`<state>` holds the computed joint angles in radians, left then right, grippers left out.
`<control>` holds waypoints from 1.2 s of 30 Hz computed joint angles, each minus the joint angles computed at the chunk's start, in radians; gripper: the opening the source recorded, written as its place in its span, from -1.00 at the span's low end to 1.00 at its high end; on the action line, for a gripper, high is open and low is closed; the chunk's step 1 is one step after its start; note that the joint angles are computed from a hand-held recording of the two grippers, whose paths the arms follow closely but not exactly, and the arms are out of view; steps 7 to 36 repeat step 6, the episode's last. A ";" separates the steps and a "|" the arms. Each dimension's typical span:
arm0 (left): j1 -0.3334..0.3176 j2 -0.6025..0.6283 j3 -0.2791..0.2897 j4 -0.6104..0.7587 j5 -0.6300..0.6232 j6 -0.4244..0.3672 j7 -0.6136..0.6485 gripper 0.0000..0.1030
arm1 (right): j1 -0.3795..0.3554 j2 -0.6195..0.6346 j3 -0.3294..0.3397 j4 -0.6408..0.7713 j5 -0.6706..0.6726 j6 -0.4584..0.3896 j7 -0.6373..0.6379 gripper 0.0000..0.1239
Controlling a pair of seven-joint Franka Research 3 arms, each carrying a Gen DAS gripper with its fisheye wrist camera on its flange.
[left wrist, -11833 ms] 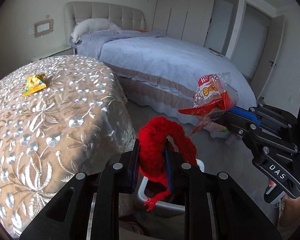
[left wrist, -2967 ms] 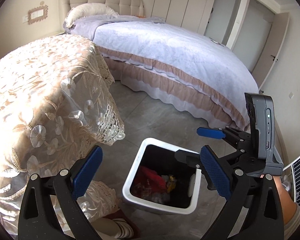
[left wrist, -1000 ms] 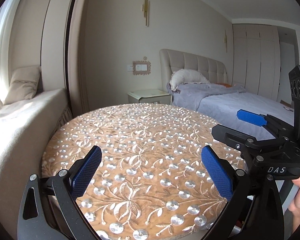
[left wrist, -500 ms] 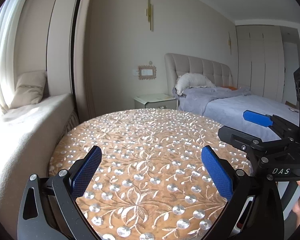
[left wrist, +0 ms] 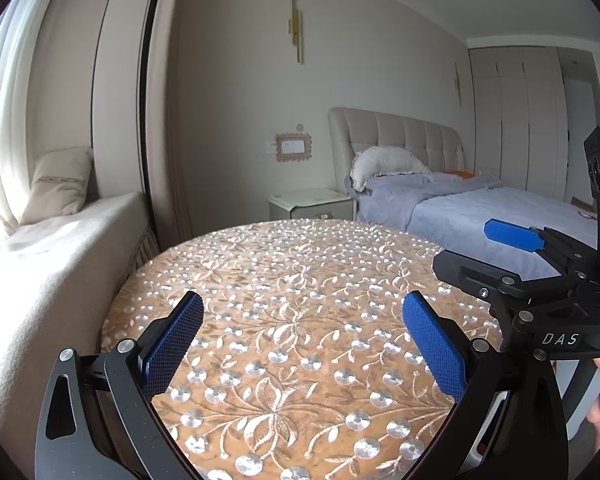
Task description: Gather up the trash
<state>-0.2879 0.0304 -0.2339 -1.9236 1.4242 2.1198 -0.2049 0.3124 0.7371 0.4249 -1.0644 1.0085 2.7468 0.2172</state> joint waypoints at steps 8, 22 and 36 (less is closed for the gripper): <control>-0.005 0.006 -0.002 0.010 -0.002 -0.022 0.011 0.90 | -0.003 0.001 0.001 0.002 0.003 0.001 0.000 0.59; -0.005 0.006 -0.002 0.010 -0.002 -0.022 0.011 0.90 | -0.003 0.001 0.001 0.002 0.003 0.001 0.000 0.59; -0.005 0.006 -0.002 0.010 -0.002 -0.022 0.011 0.90 | -0.003 0.001 0.001 0.002 0.003 0.001 0.000 0.59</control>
